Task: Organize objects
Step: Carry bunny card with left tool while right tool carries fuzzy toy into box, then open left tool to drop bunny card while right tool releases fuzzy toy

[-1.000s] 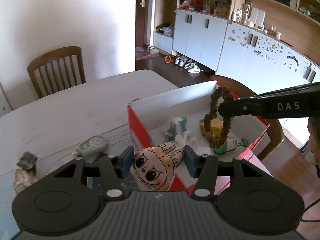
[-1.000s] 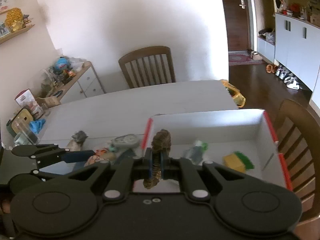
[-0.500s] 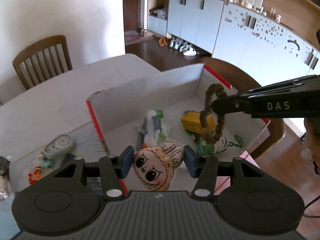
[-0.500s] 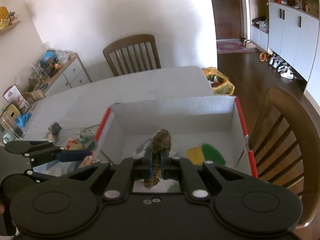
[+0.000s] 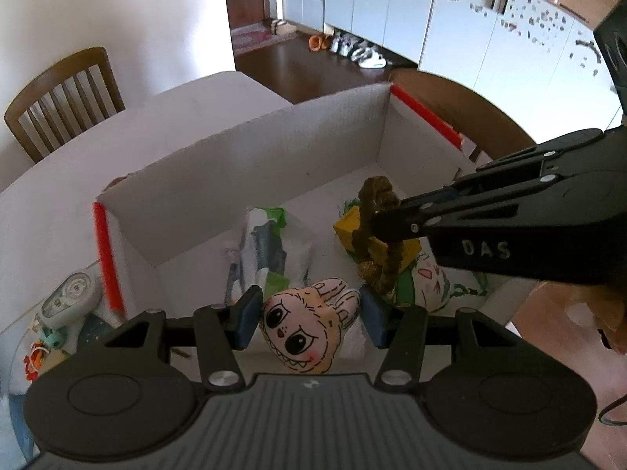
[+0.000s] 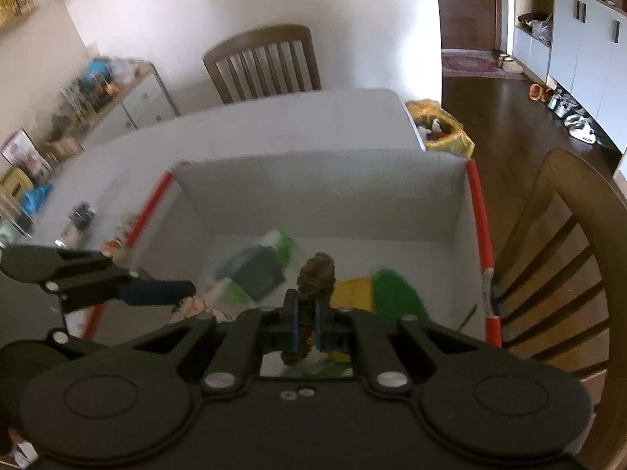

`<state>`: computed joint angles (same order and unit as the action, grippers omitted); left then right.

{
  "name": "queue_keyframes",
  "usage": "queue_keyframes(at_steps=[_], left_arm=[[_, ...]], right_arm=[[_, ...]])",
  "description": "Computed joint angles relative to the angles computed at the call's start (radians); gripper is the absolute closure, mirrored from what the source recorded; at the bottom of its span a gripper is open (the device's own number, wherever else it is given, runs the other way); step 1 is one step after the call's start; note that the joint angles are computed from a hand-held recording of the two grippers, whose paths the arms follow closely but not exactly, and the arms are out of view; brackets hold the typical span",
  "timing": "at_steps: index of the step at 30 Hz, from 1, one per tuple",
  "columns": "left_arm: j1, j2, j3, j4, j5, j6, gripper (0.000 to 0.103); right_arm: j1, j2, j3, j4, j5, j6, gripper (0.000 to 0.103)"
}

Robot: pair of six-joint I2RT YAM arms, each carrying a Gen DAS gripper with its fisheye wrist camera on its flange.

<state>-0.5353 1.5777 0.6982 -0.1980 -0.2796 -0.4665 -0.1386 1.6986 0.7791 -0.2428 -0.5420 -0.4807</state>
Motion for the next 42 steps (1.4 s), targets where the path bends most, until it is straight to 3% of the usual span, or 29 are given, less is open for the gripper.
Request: queue_keyframes(at_steps=[13,22,31,42], left_arm=[[0.018,0.166,0.105,-0.028,0.053,0.001,0.049],[0.039,0.215,0.131,-0.045,0.073,-0.008,0.049],[0.029,0.176,0.093,-0.011,0.063,-0.033,0.043],[-0.026,0.010,-0.031,0.022,0.006,-0.103,0.034]], right_arm=[[-0.060,0.062,0.056,-0.054,0.007,-0.084,0.096],[-0.099,0.050,0.062,-0.085,-0.020,-0.113,0.088],[-0.141,0.013,0.051,-0.127,-0.059,-0.141,0.077],[-0.192,-0.079,0.010,-0.183,-0.125,-0.190,0.066]])
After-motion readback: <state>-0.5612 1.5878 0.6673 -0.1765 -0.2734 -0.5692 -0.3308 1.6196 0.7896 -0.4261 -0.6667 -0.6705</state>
